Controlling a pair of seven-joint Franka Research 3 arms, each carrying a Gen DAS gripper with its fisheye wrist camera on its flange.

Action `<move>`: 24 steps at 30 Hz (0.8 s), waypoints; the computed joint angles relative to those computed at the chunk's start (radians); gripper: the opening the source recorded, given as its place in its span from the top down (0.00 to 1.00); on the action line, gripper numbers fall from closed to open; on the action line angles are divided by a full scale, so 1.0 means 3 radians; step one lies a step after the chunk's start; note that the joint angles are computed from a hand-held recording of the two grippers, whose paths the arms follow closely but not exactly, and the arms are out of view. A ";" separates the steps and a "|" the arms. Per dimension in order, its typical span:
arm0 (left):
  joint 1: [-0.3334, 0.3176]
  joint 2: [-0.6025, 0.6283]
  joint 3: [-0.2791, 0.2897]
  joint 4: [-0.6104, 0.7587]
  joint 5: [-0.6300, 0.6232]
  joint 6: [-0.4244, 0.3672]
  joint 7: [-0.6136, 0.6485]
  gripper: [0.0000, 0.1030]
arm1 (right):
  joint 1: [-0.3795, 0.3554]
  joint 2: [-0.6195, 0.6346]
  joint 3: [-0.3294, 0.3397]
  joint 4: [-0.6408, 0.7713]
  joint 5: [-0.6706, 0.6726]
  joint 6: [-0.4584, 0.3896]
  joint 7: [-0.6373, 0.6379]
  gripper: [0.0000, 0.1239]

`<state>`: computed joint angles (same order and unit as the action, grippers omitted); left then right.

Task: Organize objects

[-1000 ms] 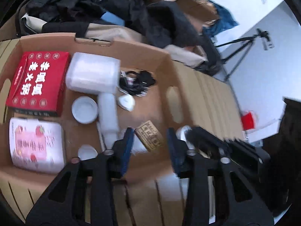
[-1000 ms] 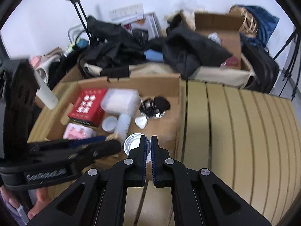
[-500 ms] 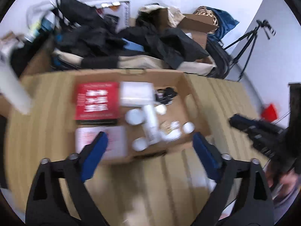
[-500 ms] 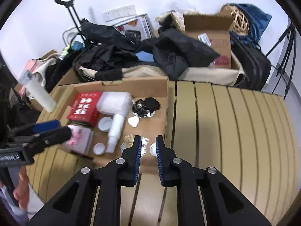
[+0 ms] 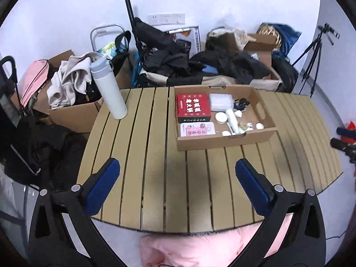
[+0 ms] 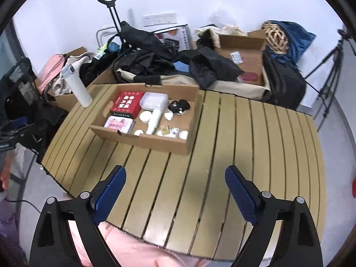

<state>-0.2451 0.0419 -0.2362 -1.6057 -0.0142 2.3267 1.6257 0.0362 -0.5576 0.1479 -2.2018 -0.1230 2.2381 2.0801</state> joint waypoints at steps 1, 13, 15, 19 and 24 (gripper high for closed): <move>0.0016 -0.0095 0.0007 -0.0095 -0.0084 0.0030 0.0055 0.00 | 0.0010 -0.0054 0.0018 -0.0034 0.0007 -0.0001 0.0031 0.25; -0.0121 -0.1427 0.0280 -0.1453 -0.0490 0.0459 0.0477 0.00 | 0.0189 -0.0905 0.0592 -0.0507 -0.0073 0.0001 0.0757 0.25; -0.0202 -0.1770 0.0364 -0.1812 -0.0502 0.0568 0.0514 0.00 | 0.0254 -0.1095 0.0762 -0.0592 -0.0060 -0.0066 0.0921 0.25; -0.0488 -0.2334 0.0603 -0.2325 -0.0676 0.0589 0.0776 0.00 | 0.0399 -0.1296 0.1029 -0.0679 -0.0044 -0.0176 0.1156 0.25; -0.0609 -0.3137 0.0628 -0.3084 -0.0717 0.0758 0.0445 0.00 | 0.0569 -0.1401 0.1398 -0.0744 0.0004 -0.0305 0.1608 0.25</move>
